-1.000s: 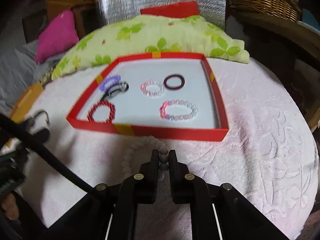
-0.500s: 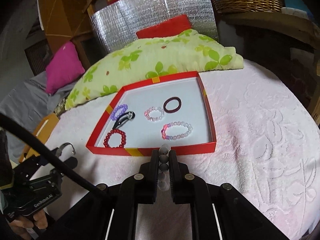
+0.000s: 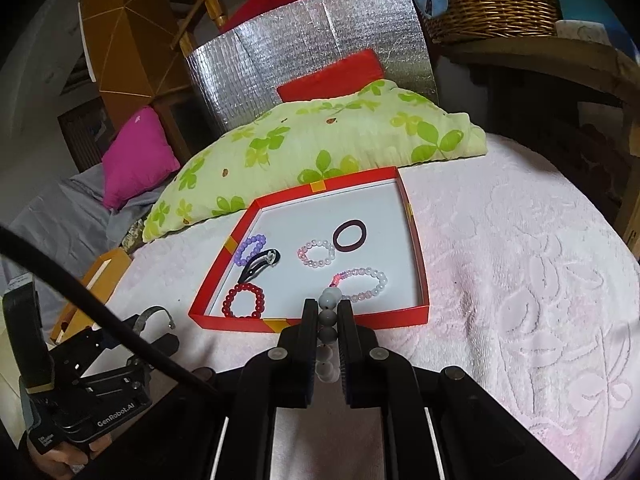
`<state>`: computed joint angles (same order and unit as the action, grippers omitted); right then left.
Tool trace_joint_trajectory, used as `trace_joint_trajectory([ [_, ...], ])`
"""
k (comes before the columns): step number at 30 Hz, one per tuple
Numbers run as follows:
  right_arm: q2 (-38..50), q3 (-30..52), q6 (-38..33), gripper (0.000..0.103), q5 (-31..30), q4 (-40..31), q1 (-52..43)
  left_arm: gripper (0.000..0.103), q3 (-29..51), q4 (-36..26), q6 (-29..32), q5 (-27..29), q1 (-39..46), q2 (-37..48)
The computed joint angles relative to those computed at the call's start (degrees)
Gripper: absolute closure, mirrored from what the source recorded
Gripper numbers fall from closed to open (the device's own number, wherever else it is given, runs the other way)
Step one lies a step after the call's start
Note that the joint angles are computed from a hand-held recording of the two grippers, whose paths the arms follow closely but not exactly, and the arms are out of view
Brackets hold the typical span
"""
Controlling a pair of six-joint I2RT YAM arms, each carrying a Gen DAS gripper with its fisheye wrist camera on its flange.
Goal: Organize jewelry
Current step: 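Carry silver bangle and white bead bracelet toward the red box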
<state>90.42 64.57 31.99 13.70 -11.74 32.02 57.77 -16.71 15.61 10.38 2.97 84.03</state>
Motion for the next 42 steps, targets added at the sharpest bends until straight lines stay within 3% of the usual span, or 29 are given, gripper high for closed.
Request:
trace_joint_trajectory([
  [14, 0.49, 0.86, -0.19, 0.093, -0.55, -0.09, -0.5, 0.04, 0.5, -1.19, 0.4, 0.86, -0.23, -0.13],
  [23, 2.5, 5.12, -1.43, 0.093, -3.86, -1.02, -4.48, 0.04, 5.83, -5.09, 0.4, 3.38, -1.03, 2.19],
  [30, 6.73, 10.54, -1.83, 0.093, -8.47, -2.2, -7.29, 0.04, 14.17, -7.78, 0.05, 4.32, -2.53, 7.9],
  [42, 20.75, 28.72, -2.69, 0.093, -14.85, -5.99, -11.12, 0.04, 32.54, -10.49, -2.11, 1.55, -5.64, 22.9],
])
